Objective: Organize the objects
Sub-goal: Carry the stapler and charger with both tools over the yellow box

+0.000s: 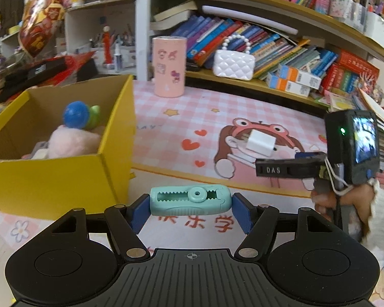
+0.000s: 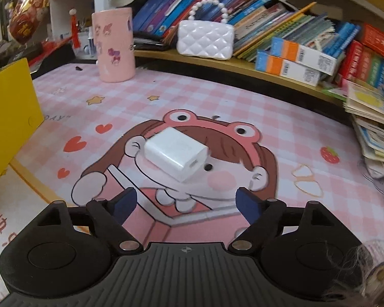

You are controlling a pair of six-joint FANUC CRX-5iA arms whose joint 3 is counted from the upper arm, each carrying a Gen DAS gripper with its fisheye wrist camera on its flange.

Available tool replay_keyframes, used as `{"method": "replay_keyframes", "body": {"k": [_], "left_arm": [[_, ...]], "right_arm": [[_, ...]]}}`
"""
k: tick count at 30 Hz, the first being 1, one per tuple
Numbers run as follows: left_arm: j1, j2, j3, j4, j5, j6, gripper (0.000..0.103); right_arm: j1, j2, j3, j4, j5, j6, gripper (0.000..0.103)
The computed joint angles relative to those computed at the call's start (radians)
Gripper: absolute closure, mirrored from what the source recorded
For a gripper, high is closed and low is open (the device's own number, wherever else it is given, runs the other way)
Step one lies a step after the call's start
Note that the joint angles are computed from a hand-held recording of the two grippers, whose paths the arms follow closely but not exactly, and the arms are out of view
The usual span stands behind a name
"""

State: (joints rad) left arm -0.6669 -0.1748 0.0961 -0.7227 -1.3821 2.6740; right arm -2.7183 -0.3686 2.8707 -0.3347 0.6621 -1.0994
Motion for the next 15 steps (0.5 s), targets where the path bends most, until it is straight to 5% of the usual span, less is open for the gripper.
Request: {"method": "replay_keyframes", "body": {"k": [10,12,13,15], "left_arm": [[-0.055,-0.002,0.024,-0.051,-0.109,0.056,0.034],[-0.063,-0.006,0.025,-0.063,-0.119,0.071,0.034],[-0.065,-0.009,0.023,-0.068,-0.12,0.078,0.034],[-0.066,-0.017,0.016,-0.075,-0.111,0.083,0.034]], "right_arm": [[0.041,-0.173,-0.276,0.093,0.141,-0.199,0.012],[0.052,-0.171,-0.283,0.145,0.131,-0.226,0.026],[0.053,-0.159,-0.264,0.145,0.107,-0.227,0.046],[0.047,-0.158,-0.263,0.123,0.117,-0.212,0.05]]}}
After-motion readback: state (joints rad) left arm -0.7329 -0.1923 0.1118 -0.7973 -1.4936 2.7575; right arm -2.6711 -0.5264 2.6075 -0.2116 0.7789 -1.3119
